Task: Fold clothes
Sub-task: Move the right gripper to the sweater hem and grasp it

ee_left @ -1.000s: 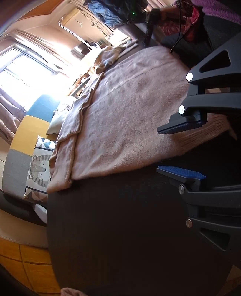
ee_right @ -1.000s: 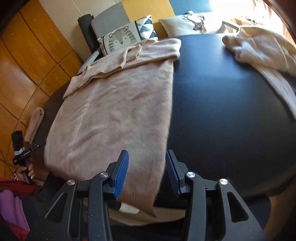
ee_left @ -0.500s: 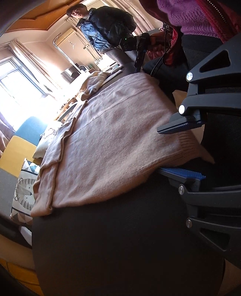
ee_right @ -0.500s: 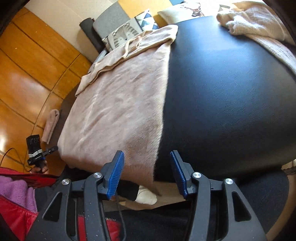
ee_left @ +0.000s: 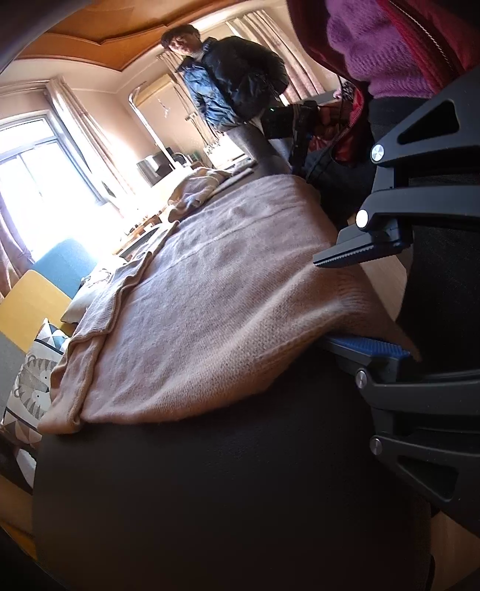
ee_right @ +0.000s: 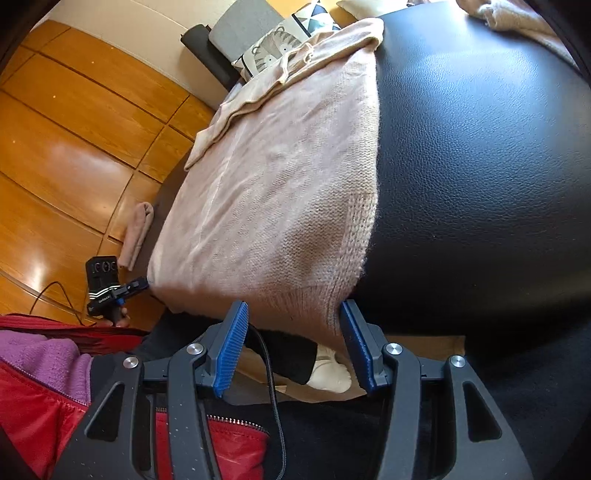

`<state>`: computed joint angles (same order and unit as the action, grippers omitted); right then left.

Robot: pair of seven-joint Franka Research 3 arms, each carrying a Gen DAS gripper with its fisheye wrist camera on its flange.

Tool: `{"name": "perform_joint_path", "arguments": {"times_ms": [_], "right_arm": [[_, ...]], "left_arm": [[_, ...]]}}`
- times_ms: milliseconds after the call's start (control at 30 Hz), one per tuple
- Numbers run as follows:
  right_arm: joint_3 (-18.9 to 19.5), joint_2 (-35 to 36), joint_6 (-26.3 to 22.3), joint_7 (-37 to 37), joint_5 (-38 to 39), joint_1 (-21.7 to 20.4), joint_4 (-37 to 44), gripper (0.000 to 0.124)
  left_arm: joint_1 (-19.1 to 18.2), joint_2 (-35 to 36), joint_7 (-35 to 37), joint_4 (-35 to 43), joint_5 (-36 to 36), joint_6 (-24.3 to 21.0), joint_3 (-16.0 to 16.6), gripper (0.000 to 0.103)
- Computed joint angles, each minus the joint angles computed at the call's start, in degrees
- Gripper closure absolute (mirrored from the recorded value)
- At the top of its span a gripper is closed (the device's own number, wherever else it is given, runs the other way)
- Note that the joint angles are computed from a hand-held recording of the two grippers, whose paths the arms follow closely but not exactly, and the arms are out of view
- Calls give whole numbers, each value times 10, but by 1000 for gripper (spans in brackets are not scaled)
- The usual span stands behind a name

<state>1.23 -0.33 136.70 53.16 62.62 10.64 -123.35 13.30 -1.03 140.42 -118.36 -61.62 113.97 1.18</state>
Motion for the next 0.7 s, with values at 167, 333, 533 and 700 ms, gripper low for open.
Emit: {"name": "perform_joint_path", "arguments": {"times_ms": [167, 333, 533, 700], "right_arm": [[1, 0, -1, -7, 12, 0, -1, 68], [2, -11, 14, -9, 13, 4, -11, 69], [-4, -5, 32, -32, 68, 3, -9, 70], [-5, 4, 5, -76, 118, -3, 2, 70]], "left_arm": [[0, 14, -2, 14, -9, -10, -5, 67], [2, 21, -11, 30, 5, -21, -7, 67], [8, 30, -4, 39, 6, -27, -11, 67], [9, 30, 5, 37, 2, -30, -13, 69]]}}
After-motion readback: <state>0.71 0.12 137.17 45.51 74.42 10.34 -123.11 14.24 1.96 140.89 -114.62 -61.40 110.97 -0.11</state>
